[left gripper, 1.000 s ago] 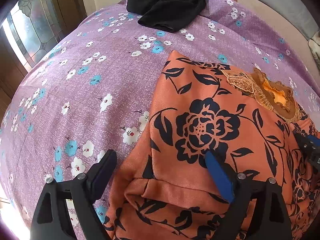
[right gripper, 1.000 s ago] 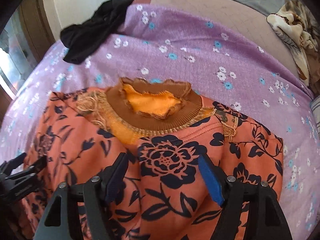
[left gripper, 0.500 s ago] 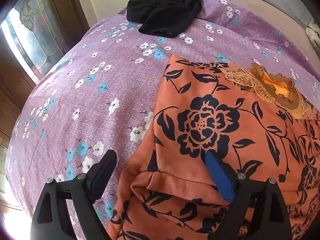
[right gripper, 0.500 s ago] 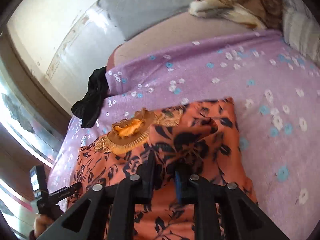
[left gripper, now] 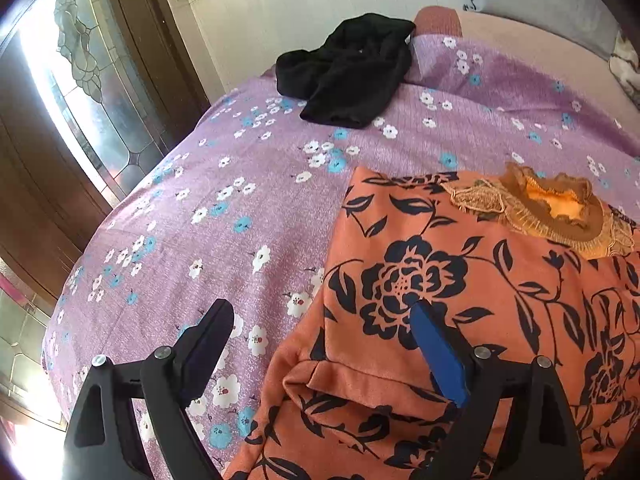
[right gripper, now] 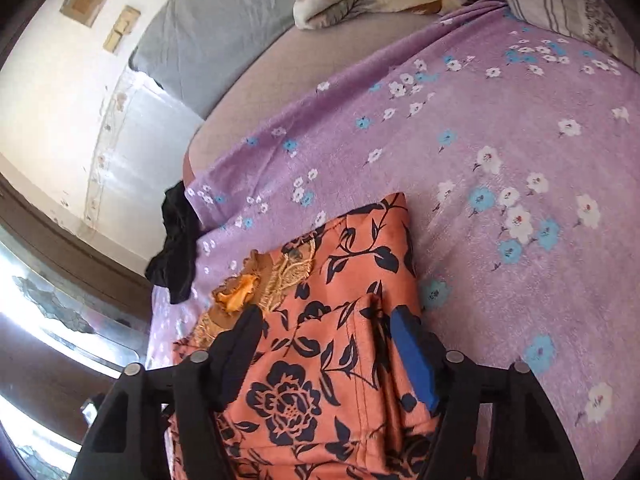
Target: Fold small clothes
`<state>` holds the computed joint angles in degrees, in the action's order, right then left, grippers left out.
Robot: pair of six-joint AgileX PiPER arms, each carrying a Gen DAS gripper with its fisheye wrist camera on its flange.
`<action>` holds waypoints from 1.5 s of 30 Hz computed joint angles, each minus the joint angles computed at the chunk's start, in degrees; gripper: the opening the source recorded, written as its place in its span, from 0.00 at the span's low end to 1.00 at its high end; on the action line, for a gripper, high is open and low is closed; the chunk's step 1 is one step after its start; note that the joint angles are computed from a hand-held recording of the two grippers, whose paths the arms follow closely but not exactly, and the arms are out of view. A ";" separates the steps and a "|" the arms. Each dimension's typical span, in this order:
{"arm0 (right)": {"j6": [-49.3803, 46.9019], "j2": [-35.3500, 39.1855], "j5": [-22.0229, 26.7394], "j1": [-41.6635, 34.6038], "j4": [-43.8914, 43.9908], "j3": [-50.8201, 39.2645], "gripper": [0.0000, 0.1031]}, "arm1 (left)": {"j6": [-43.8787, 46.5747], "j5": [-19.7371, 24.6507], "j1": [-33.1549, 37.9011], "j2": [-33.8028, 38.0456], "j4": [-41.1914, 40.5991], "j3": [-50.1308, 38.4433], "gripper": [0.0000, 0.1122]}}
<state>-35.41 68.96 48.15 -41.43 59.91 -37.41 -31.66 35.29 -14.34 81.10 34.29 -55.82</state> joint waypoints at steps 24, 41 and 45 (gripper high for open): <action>6.11 -7.02 -19.04 12.29 -12.18 -2.01 0.08 | -18.23 0.62 -6.18 0.82 18.13 2.68 0.81; 14.64 2.11 -16.72 32.21 -22.32 -4.21 0.09 | -0.31 -2.36 -10.06 3.14 2.08 1.61 0.82; 25.05 7.68 -19.37 40.51 -31.85 -5.07 0.09 | -12.41 0.21 -15.47 5.82 14.12 3.07 0.83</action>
